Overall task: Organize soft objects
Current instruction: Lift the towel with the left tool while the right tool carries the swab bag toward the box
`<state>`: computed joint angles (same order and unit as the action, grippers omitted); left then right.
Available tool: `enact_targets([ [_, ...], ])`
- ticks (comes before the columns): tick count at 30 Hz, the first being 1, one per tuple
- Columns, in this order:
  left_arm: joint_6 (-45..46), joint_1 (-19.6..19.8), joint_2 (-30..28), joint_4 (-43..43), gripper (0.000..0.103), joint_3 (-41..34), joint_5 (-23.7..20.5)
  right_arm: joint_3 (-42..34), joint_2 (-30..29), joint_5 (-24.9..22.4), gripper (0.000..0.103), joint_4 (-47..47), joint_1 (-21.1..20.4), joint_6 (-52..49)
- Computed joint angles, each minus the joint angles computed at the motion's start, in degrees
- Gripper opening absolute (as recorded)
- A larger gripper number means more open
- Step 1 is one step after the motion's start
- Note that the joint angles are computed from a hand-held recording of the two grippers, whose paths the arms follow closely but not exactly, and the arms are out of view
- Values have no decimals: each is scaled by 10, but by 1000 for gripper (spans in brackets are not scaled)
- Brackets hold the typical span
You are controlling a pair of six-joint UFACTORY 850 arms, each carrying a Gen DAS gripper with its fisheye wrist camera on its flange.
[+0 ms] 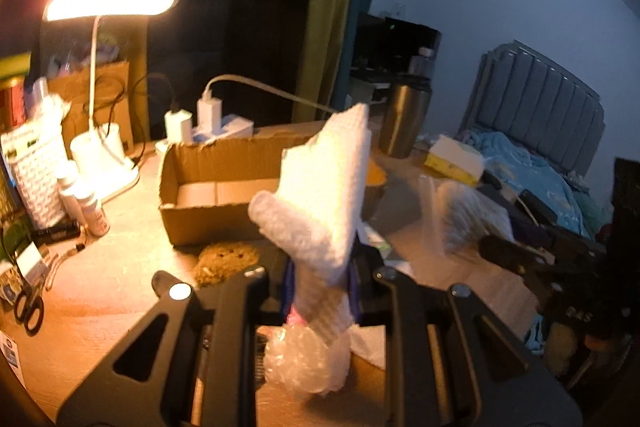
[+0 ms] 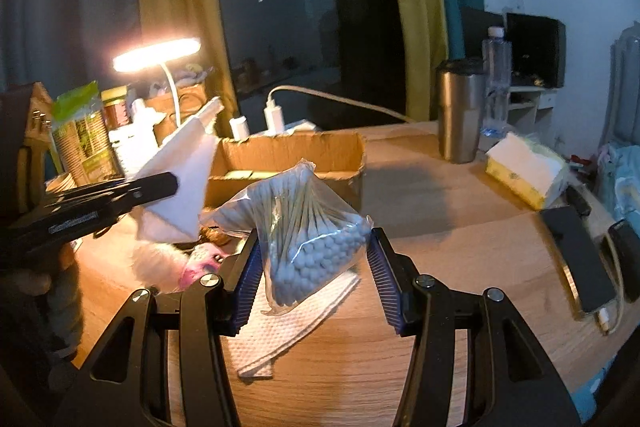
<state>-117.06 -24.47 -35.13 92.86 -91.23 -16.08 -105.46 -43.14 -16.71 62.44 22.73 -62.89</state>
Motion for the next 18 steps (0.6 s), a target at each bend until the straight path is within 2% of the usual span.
enact_targets([
  [2, -13, 9, -2, -4, 21, 6, 11, -4, -5, -13, 55, -15, 5, 9],
  [9, -79, 33, 4, 25, 21, 47, 9, -33, -27, -56, 55, -58, 28, 39],
  [14, -192, 50, 16, 122, 21, 79, 19, -74, -52, -93, 55, -85, 46, 61],
  [18, -314, 62, 29, 228, 21, 107, 24, -134, -92, -123, 55, -162, 68, 124],
])
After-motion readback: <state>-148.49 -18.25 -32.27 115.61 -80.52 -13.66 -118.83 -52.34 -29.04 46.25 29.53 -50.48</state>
